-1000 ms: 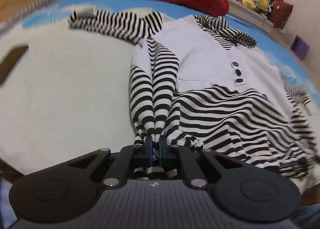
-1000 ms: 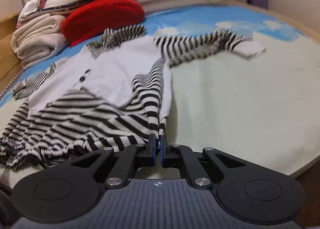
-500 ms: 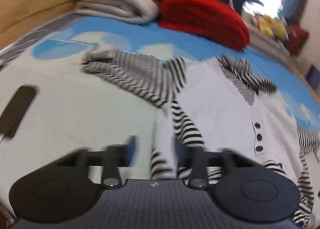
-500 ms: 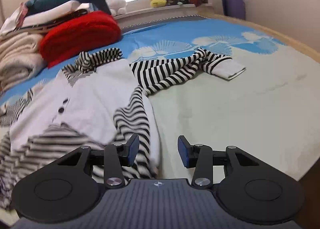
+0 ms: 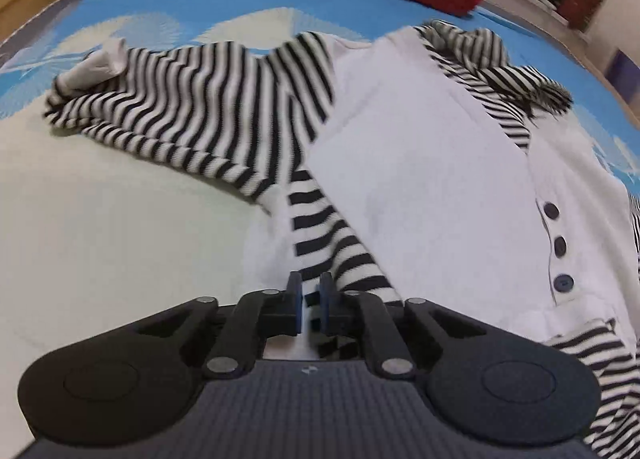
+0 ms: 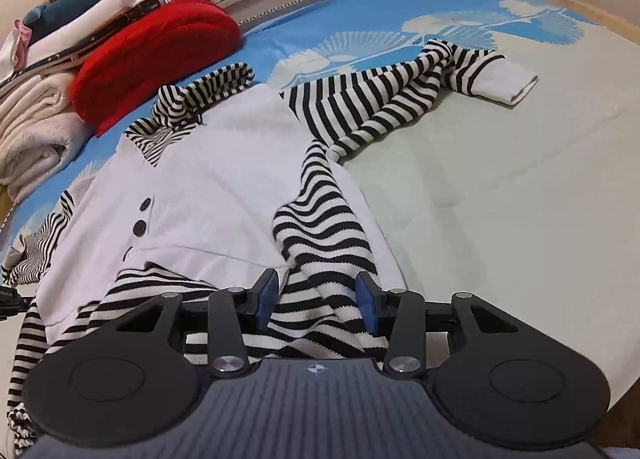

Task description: Fold small clothes

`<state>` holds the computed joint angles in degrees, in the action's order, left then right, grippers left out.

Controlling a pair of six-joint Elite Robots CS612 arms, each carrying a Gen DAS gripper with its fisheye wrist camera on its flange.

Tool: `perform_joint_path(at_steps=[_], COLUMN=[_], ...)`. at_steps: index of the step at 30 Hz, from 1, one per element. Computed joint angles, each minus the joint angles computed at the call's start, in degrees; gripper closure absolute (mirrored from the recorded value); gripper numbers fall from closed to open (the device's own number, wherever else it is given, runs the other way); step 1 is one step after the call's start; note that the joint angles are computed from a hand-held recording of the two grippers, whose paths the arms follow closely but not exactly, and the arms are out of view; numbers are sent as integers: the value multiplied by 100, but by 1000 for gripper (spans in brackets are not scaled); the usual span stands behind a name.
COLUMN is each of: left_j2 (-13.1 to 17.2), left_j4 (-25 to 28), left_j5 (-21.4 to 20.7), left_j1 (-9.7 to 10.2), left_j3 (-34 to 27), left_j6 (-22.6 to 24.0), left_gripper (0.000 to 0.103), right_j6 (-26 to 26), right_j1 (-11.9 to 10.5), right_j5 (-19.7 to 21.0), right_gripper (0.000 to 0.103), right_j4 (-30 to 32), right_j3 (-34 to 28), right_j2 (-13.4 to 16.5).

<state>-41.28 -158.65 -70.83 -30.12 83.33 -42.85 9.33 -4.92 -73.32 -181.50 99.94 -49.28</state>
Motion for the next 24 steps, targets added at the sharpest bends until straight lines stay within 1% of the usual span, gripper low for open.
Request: perform_joint_path(at_steps=[1, 3, 5, 7, 10, 11, 13, 14, 15, 16, 18, 19, 20, 21, 23, 24], left_j2=[22, 74, 74, 67, 67, 61, 14, -14, -31, -29, 3, 22, 29, 30, -19, -74], left_j4=[-24, -37, -171, -197, -79, -44, 168, 226, 191, 188, 203, 182, 114, 36, -62, -269], left_j5=[-44, -301, -494, -685, -573, -500, -288, -224, -200, -193, -171, -71, -111, -246, -377, -438], left_j1=[10, 72, 116, 151, 118, 99, 47, 21, 0, -11, -29, -48, -41, -14, 34, 57], left_j3=[-15, -83, -70, -65, -93, -87, -63, -40, 1, 19, 8, -7, -7, 0, 53, 140], left_j6=[49, -12, -76, -171, -55, -32, -29, -16, 49, 103, 249, 352, 418, 395, 273, 171], left_gripper=[86, 82, 71, 66, 64, 55, 44, 40, 40, 42, 69, 89, 100, 100, 101, 101], right_j6=[9, 14, 6, -50, -163, -188, -192, -180, -172, -166, -152, -154, -159, -165, -170, -187], right_j1=[-3, -8, -5, 3, 15, 18, 17, 14, 10, 6, -2, -2, 0, 4, 17, 24], right_j5=[-5, -7, 21, 30, 39, 26, 23, 26, 31, 36, 51, 58, 60, 58, 41, 25], right_gripper=[59, 59, 59, 59, 58, 58, 58, 58, 58, 58, 58, 58, 58, 58, 58, 58], right_j4=[37, 133, 203, 215, 215, 218, 235, 244, 252, 258, 276, 292, 314, 332, 322, 316], right_j3=[-8, -27, -37, -44, -40, -39, -42, -40, -38, -36, -41, -47, -55, -62, -64, -66], right_j2=[3, 9, 10, 17, 14, 14, 15, 13, 12, 10, 9, 11, 11, 10, 12, 14])
